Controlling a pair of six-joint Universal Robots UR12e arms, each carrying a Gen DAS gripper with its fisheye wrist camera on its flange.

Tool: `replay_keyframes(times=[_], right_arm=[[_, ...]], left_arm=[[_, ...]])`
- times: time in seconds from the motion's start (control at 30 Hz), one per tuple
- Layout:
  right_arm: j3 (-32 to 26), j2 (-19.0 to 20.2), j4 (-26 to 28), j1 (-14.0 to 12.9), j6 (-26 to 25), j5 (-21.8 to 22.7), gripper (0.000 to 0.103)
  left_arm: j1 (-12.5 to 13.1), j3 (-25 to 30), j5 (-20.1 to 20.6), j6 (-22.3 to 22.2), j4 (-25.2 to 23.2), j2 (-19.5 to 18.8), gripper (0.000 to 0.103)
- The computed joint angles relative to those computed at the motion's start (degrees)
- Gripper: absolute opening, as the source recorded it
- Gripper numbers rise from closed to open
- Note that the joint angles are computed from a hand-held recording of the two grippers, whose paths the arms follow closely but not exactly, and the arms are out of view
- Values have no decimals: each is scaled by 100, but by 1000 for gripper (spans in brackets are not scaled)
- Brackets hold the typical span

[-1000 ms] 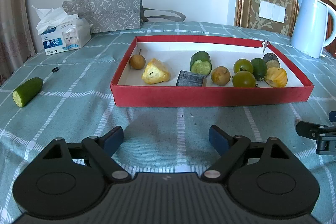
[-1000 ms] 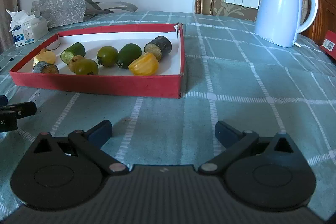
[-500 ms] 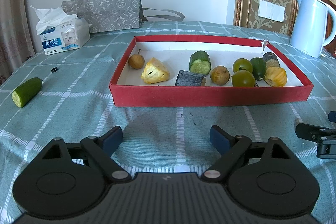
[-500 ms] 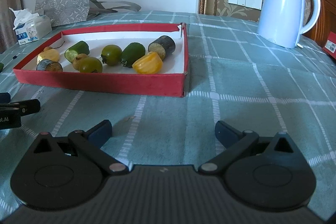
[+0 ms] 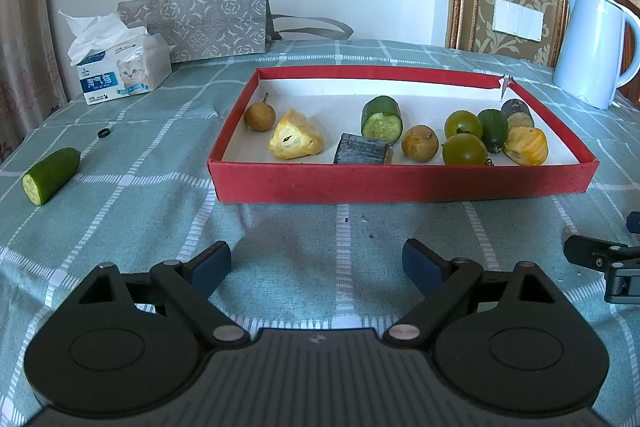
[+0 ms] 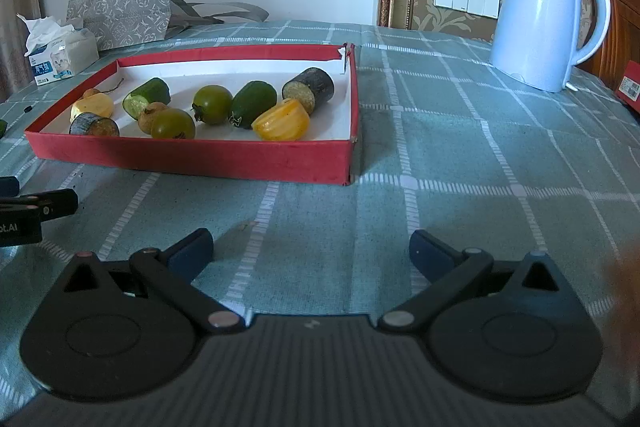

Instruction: Organize fruits

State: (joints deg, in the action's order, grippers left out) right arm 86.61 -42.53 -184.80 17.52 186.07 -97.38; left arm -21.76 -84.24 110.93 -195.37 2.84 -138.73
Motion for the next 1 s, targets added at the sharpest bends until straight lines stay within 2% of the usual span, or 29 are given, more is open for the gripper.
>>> replay_keyframes(times=[0.33,0.5,0.57,0.67,0.83,1.0], right_arm=[[-4,2,2,1,1,-1,103],[-3,1,2,2,2,-2,103],[-2,1,3,2,3,-2,103],[-3,2,3,3,4,-3,103],[-7,4,5,5,6,-5,103],[9,-6,2,1,-7,-8,103]], left_arm=[[-27,23,125,-22,-71,2,96],[-31,-135,125,-191,214,85,96],[-65,-186,296,-260,353,108,96],[-158,-147,628,-18,402,79,96],[-190,-200,514,104,551,115,96],[-204,-221,595,34,668,155,96]])
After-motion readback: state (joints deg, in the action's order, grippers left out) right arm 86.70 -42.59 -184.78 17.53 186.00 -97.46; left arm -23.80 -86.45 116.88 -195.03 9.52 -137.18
